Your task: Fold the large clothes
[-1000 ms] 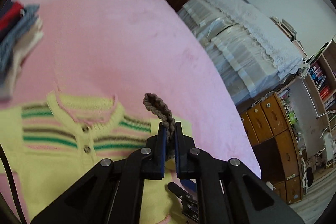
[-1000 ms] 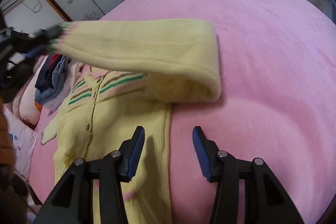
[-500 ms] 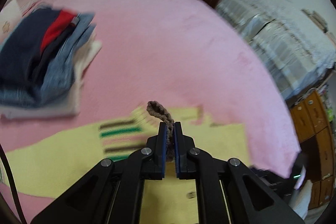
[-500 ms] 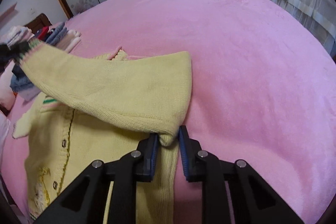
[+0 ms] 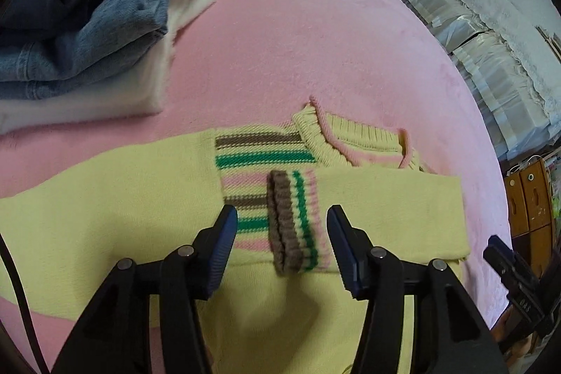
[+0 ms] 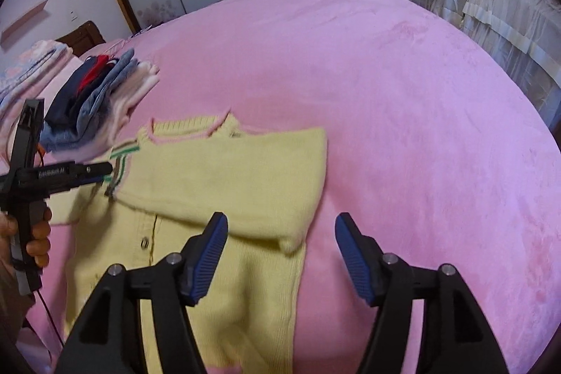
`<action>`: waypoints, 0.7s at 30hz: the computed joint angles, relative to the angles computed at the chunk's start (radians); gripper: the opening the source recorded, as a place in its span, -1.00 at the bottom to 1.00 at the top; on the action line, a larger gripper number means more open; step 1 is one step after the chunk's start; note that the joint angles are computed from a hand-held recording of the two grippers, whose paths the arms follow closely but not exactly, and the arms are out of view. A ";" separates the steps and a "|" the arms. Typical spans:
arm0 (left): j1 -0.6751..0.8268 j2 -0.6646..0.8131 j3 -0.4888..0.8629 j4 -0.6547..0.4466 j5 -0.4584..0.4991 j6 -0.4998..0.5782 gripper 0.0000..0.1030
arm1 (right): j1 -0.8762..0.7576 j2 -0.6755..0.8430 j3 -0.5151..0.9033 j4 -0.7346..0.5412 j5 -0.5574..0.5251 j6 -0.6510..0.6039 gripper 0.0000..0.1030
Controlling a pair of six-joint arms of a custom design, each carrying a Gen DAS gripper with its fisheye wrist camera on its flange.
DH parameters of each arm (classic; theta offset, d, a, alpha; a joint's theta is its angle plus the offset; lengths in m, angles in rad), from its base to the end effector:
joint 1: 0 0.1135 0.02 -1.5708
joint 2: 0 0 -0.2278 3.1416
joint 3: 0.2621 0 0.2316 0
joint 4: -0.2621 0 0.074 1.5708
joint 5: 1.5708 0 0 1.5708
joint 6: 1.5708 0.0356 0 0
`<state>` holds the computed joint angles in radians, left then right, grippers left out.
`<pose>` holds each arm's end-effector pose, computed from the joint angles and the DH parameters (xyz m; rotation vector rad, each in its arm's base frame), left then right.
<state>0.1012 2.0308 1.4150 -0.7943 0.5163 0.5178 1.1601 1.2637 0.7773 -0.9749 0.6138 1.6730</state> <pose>0.3551 0.0184 0.1338 0.6297 2.6946 -0.6279 0.0939 0.1644 0.1766 0.6813 2.4255 0.0138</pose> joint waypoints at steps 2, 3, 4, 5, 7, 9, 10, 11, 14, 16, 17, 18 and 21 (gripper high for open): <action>-0.030 -0.005 -0.010 0.032 -0.020 -0.029 0.00 | -0.105 -0.013 -0.025 0.052 -0.007 -0.090 0.24; -0.045 -0.006 -0.015 0.056 -0.035 -0.044 0.00 | -0.154 -0.015 -0.041 0.085 -0.018 -0.133 0.24; -0.051 -0.005 -0.023 0.073 -0.048 -0.048 0.00 | -0.216 -0.006 -0.059 0.128 -0.034 -0.187 0.24; -0.059 0.002 -0.021 0.084 -0.058 -0.057 -0.04 | -0.250 0.006 -0.070 0.153 -0.044 -0.215 0.24; -0.097 0.000 -0.049 0.141 -0.086 -0.098 -0.57 | -0.353 0.043 -0.106 0.240 -0.089 -0.298 0.24; -0.114 -0.005 -0.054 0.158 -0.106 -0.098 -0.84 | -0.448 0.056 -0.170 0.363 -0.167 -0.388 -0.10; -0.119 -0.017 -0.064 0.174 -0.108 -0.095 -0.87 | -0.470 0.058 -0.187 0.396 -0.191 -0.422 -0.90; -0.121 -0.041 -0.091 0.211 -0.107 -0.094 -0.89 | -0.468 0.042 -0.206 0.405 -0.167 -0.417 -0.85; -0.133 -0.011 -0.086 0.248 -0.165 -0.124 -0.90 | -0.485 0.020 -0.275 0.470 -0.181 -0.381 -0.83; -0.122 0.029 -0.054 0.225 -0.164 -0.135 -0.86 | -0.465 0.010 -0.260 0.433 -0.172 -0.345 -0.80; -0.118 0.019 -0.055 0.221 -0.162 -0.139 -0.86 | -0.442 0.013 -0.224 0.371 -0.155 -0.318 -0.69; -0.121 -0.021 -0.080 0.230 -0.179 -0.145 -0.75 | -0.409 0.027 -0.183 0.308 -0.127 -0.285 -0.65; -0.110 -0.143 -0.162 0.235 -0.155 -0.143 -0.09 | -0.261 0.064 -0.052 0.169 -0.035 -0.199 -0.64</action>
<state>-0.0091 1.8880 1.2530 -0.5590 0.3614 0.3748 0.8986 1.3275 0.7256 -0.8063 0.5793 1.4741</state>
